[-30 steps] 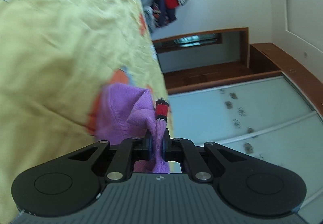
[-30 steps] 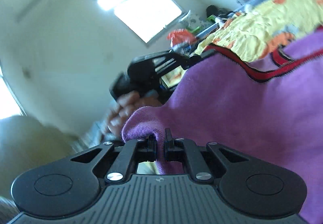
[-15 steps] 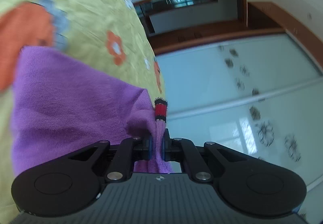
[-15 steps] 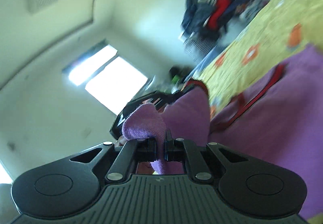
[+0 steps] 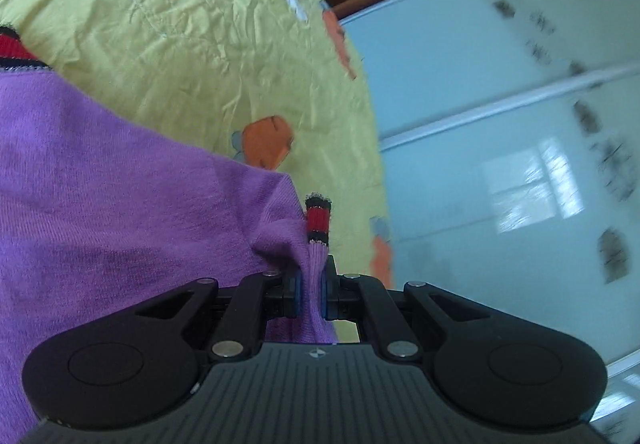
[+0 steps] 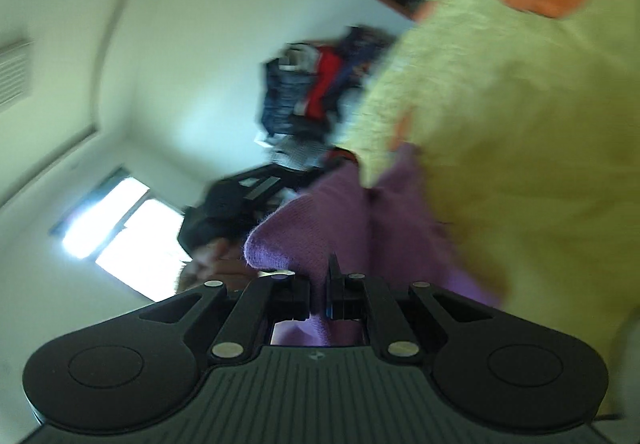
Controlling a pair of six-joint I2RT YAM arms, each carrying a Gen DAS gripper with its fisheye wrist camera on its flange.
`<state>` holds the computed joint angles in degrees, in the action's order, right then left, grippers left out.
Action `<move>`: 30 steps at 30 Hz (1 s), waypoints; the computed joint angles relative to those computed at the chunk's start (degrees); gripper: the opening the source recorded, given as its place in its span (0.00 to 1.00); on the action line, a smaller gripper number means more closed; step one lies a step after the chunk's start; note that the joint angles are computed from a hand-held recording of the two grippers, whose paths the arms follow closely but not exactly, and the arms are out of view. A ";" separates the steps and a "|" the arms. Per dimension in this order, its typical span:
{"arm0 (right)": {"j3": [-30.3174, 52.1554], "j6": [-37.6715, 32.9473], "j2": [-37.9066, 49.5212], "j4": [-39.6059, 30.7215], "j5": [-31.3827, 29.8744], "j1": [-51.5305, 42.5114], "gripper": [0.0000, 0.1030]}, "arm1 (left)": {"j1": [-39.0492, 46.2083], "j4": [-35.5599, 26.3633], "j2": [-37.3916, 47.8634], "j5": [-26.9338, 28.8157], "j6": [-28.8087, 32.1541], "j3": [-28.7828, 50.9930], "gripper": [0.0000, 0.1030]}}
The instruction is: Fold small clothes
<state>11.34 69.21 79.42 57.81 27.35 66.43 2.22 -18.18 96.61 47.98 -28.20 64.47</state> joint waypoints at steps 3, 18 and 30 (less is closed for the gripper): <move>2.09 2.47 -3.98 -13.04 -0.27 -0.74 0.10 | -2.40 -0.98 1.81 -4.50 0.70 1.05 0.09; 13.41 -33.08 -21.60 -49.33 1.07 -1.83 0.42 | 7.23 -20.79 -27.91 -3.34 23.07 -13.44 0.35; 22.91 -34.55 -14.42 -63.45 -5.35 1.94 0.25 | 8.11 -31.40 -54.31 -24.82 47.43 -30.85 0.15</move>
<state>34.25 34.66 65.00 -5.65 22.00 68.37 10.33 -49.57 42.29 23.16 19.23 33.62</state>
